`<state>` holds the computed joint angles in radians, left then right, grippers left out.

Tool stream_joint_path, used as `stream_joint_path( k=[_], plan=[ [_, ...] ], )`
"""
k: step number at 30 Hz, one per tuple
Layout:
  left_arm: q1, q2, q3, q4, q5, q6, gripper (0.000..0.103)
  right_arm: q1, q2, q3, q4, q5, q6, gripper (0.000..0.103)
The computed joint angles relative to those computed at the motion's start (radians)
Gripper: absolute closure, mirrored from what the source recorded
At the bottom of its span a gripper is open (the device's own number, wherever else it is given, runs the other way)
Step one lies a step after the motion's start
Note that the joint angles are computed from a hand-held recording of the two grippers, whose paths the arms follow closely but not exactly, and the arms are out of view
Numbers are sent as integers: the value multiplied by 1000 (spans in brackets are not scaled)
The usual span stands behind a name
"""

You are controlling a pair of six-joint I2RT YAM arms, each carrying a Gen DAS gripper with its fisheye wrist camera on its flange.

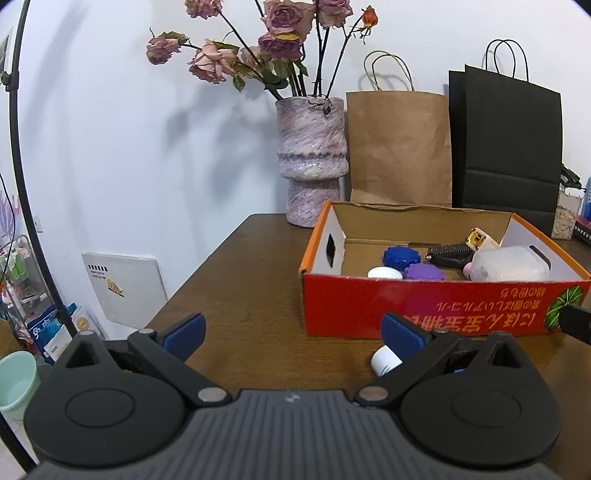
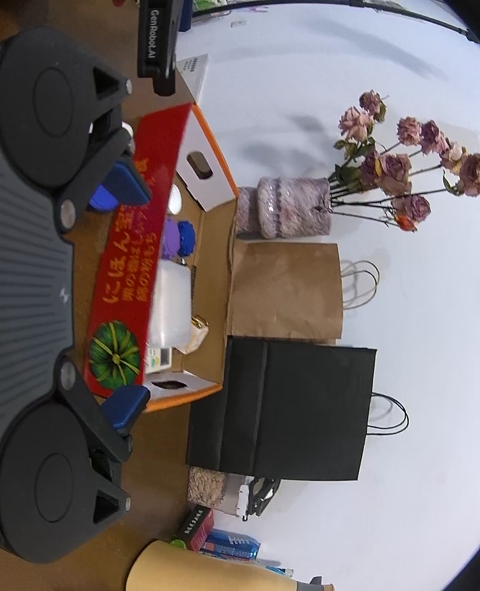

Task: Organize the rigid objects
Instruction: 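Withdraw both tools from the box toward the blue lid and spray bottle, then grasp the white spray bottle with the right tool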

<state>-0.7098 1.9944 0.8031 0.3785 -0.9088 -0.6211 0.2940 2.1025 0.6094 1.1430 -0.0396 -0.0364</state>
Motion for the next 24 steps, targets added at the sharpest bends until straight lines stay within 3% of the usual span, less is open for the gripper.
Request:
stream_joint_path(
  k=[11,19,24],
  plan=[
    [26,-69,-119,62,57,24,0,70,-3,-43,17,56,18,0],
    [63,-94,-159,88,85,43,0,127,7,5,-78,93,38,0],
    [81,-102,-167,76,87,39,0,159,18,44,-142,56,34,2]
  ],
)
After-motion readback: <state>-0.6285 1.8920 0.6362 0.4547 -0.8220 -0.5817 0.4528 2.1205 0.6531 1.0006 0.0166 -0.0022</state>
